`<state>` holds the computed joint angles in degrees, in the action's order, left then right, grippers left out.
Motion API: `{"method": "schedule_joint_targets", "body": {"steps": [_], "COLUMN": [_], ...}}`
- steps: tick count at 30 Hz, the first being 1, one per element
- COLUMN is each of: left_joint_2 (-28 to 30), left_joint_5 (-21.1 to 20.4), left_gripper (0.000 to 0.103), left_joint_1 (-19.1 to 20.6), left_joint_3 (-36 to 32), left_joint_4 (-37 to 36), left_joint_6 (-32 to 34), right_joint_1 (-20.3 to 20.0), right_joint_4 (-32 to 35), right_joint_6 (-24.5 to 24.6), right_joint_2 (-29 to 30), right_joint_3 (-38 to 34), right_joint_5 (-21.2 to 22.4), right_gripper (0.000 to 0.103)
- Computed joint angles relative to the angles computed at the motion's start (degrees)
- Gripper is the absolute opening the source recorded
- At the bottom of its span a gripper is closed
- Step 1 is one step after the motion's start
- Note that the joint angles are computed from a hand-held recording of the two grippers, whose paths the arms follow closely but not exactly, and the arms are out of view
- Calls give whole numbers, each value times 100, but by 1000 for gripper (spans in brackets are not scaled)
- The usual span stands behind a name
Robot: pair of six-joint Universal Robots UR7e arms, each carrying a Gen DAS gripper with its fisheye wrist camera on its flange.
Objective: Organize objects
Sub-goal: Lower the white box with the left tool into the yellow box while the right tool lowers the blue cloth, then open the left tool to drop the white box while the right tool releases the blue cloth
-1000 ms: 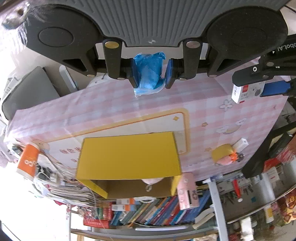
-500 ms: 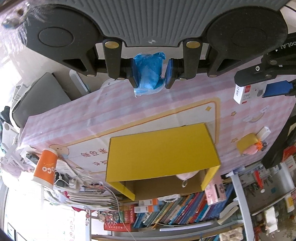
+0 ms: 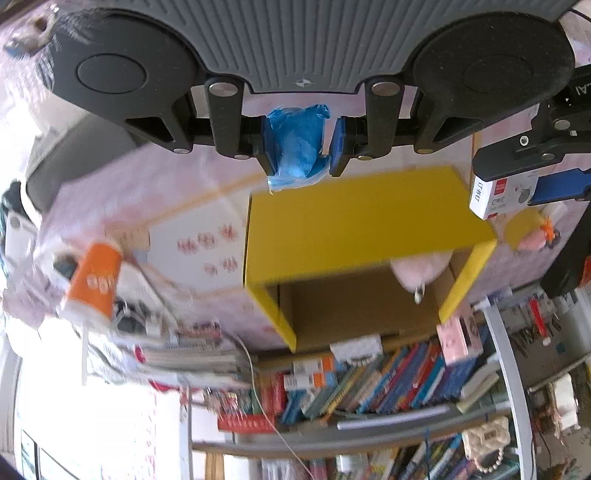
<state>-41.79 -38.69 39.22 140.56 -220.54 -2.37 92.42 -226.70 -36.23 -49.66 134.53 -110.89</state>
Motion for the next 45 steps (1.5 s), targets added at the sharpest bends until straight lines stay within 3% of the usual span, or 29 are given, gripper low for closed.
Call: {"method": "schedule_joint_targets", "body": {"steps": [6, 13, 19, 32, 37, 42, 45], "left_joint_2": [159, 333, 447, 763, 824, 832, 850], "left_joint_5": [129, 397, 526, 623, 539, 498, 458], "left_gripper": [59, 59, 59, 59, 59, 59, 59], "left_joint_1": [277, 608, 809, 1261, 1397, 1503, 1529], "left_joint_3": [-648, -1267, -1671, -2698, -2995, -3089, -3123], "left_joint_4": [-283, 30, 254, 677, 1131, 1671, 1827], "left_joint_6": [761, 880, 908, 1237, 1239, 988, 994], "right_joint_1": [-20, -89, -135, -100, -67, -71, -76], "right_joint_4": [258, 868, 1614, 2996, 3534, 4492, 4648], "right_joint_6": [-503, -1071, -1407, -2621, -2706, -2081, -2020], "right_joint_2": [-27, 198, 421, 838, 882, 843, 821], "right_joint_3": [-611, -1448, -1978, -2884, -3125, -3426, -3446], "right_joint_5": [516, 896, 904, 640, 507, 288, 280], "right_gripper": [28, 28, 28, 28, 28, 28, 28]}}
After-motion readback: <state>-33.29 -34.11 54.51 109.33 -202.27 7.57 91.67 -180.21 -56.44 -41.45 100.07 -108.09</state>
